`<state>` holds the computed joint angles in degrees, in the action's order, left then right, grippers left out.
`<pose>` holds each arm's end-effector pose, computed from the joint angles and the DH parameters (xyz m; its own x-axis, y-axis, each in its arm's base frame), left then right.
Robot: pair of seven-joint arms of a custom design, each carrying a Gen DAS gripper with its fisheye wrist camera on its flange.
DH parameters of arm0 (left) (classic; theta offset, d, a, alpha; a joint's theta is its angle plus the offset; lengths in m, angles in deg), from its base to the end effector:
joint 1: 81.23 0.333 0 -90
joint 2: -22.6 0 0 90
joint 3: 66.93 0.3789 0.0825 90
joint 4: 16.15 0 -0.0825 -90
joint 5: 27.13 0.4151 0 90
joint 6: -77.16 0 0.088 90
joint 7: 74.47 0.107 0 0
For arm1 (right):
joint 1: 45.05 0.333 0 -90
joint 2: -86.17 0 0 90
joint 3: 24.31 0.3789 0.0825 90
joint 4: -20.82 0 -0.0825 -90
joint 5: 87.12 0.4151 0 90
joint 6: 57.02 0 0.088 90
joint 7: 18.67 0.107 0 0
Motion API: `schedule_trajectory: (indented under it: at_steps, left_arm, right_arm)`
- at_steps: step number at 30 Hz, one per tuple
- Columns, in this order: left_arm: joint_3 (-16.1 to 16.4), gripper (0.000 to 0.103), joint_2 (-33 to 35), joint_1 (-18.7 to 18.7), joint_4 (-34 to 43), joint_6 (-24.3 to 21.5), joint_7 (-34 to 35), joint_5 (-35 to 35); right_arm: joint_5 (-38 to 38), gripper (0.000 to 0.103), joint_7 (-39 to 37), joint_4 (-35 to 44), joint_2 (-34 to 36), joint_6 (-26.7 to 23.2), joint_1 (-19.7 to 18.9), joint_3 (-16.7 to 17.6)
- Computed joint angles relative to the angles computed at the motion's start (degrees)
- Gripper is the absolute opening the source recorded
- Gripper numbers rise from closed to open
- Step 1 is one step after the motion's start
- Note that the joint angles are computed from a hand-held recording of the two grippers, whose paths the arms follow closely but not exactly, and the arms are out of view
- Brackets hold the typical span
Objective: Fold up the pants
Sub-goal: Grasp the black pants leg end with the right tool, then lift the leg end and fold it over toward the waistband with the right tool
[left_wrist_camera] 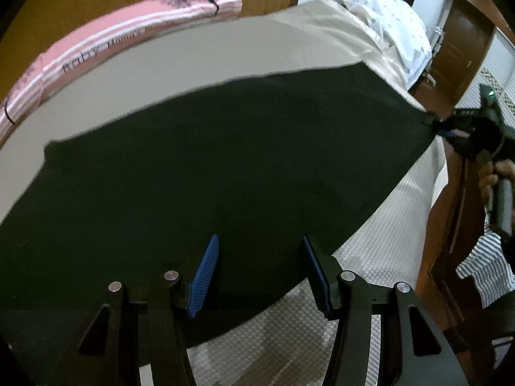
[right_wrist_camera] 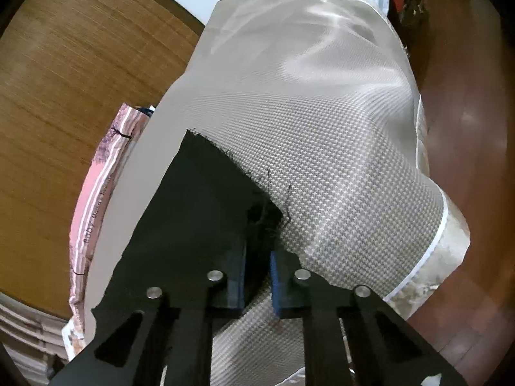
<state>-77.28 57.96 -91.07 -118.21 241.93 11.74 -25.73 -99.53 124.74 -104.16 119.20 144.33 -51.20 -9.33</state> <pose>0.7159 -0.2425 0.2960 -0.2731 -0.9547 0.1180 -0.8675 0.1914 -0.4592 0.6355 0.1109 0.2479 -0.3631 -0.7101 -0.6032 -0.6524 0.6560 -0.3795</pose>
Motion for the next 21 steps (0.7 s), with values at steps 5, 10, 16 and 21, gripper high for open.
schedule_trajectory:
  at_steps: [5,10,16,21]
  left_arm:
    - [-2.61,0.054,0.17,2.56,-0.24,0.73,1.58,-2.09]
    - [-2.83,0.054,-1.78,3.99,-2.80,3.04,0.74,-4.94]
    - [-4.93,0.054,-5.29,9.06,-8.08,7.38,-0.01,-9.15]
    - [-4.24,0.054,-7.97,11.26,-12.15,10.43,-1.57,-10.63]
  right_arm:
    - [-1.31,0.009,-0.60,0.29,-1.70,0.82,0.59,0.61]
    - [-6.10,0.009,-1.36,4.70,-1.36,-1.90,-0.04,4.80]
    - [-11.44,0.009,-7.01,14.61,4.66,-9.53,-3.33,16.62]
    - [-12.30,0.009,-15.26,23.09,11.19,-17.54,-2.28,23.92]
